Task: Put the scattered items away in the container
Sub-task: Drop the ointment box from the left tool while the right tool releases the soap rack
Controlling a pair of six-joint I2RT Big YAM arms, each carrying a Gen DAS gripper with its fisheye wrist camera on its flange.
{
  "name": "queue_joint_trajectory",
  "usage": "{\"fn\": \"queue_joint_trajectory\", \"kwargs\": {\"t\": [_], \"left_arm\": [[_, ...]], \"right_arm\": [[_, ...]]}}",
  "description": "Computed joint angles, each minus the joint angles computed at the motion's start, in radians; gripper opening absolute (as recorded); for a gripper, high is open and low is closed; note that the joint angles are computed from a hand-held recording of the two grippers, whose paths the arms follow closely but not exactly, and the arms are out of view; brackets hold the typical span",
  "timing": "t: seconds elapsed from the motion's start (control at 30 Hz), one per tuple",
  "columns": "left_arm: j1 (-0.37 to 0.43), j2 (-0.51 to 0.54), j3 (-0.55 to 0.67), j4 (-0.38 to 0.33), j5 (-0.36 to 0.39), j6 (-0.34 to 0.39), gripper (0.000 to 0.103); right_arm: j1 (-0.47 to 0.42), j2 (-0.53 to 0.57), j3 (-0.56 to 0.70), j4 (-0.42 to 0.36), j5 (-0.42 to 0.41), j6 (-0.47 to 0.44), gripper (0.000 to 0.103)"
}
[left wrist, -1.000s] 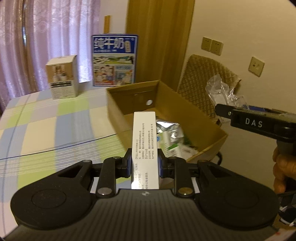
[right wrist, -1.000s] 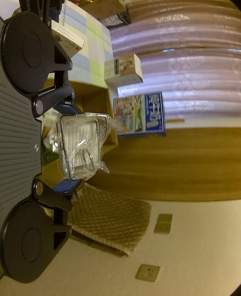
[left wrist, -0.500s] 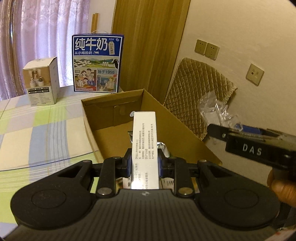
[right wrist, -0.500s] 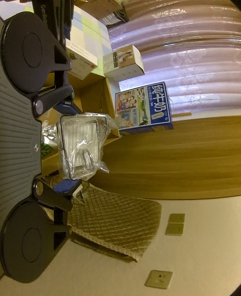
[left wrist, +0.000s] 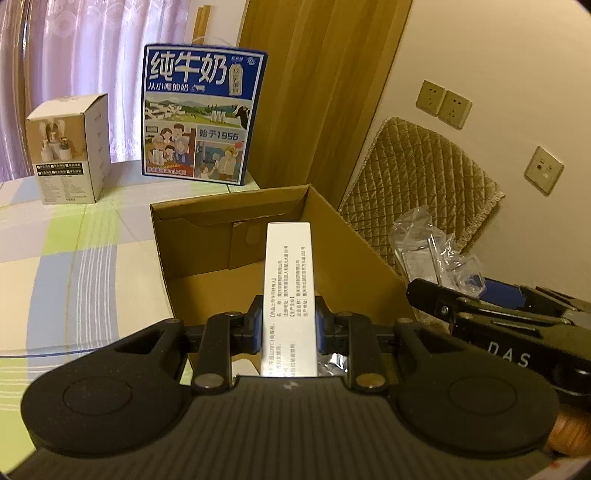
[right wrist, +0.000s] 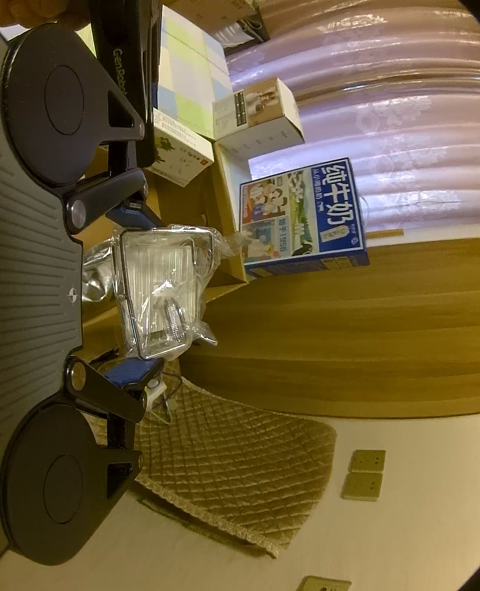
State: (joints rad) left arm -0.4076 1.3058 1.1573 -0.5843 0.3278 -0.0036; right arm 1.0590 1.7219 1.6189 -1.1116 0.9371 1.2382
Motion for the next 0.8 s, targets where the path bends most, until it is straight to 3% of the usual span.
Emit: {"fn": "queue_joint_trajectory", "kwargs": {"t": [0.3,0.8], "left_arm": [[0.031,0.069,0.036,0.034,0.007,-0.001,0.024],[0.089,0.004,-0.015,0.006,0.004,0.043,0.028]], "right_arm": [[-0.026,0.020,0.001,0.037,-0.023,-0.036,0.067],[-0.024,0.046,0.037,0.064,-0.041,-0.070,0.067]]}}
